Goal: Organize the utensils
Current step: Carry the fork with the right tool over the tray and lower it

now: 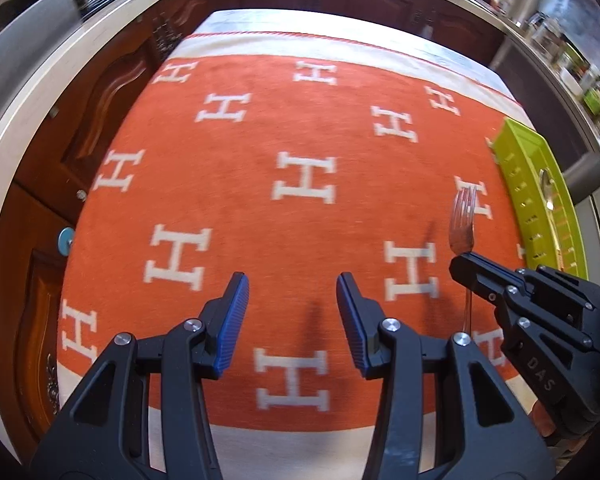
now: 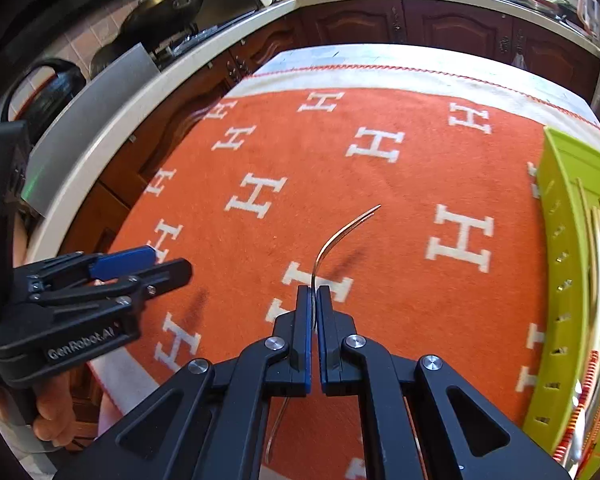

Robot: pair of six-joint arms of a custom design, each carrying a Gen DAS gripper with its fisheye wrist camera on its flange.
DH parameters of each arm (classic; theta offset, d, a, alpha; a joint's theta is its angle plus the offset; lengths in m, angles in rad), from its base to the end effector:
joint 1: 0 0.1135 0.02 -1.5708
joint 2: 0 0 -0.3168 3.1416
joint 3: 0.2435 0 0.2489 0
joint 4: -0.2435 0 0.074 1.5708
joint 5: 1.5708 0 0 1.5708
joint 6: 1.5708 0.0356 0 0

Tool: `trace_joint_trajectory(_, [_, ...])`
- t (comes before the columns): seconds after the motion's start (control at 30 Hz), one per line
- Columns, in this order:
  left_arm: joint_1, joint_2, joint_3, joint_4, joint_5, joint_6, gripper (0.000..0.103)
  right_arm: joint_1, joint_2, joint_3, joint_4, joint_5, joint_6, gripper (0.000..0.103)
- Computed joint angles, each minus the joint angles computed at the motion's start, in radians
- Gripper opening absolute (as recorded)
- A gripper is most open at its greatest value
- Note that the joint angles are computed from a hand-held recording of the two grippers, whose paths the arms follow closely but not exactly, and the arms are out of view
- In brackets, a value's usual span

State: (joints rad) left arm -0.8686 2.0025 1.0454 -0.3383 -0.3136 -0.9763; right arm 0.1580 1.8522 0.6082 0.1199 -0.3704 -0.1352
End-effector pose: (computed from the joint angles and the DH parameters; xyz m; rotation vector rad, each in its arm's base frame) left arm 0.2474 -0.2754 0.1345 -0.2064 2.7202 -0.0409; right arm 0.2830 0.0581 0.1117 -0.5000 2.6120 0.5046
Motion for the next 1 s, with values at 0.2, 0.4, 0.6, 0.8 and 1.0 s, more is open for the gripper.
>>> trace_joint_trajectory(0.2, [-0.044,0.04,0.134,-0.087,-0.012,0.031,0.042,-0.135,-0.134,-0.016,-0.105,-0.085,-0.079,0.002])
trace_joint_trajectory(0.4, [-0.077,0.096,0.326,-0.179,0.002,0.088,0.043,-0.342,-0.253,0.05,-0.291,-0.162,-0.213,0.002])
trace_joint_trajectory(0.6, [-0.111,0.185,0.585,-0.282,-0.032,0.16,0.066,-0.513,-0.268,0.141,-0.372,-0.162,-0.321,0.002])
trace_joint_trajectory(0.8, [-0.119,0.304,0.825,-0.405,-0.04,0.169,0.075,-0.596,-0.201,0.21,-0.393,-0.117,-0.418,0.002])
trace_joint_trajectory(1.0, [-0.115,0.415,0.947,-0.5,-0.031,0.147,0.076,-0.611,-0.107,0.24,-0.369,-0.059,-0.462,0.002])
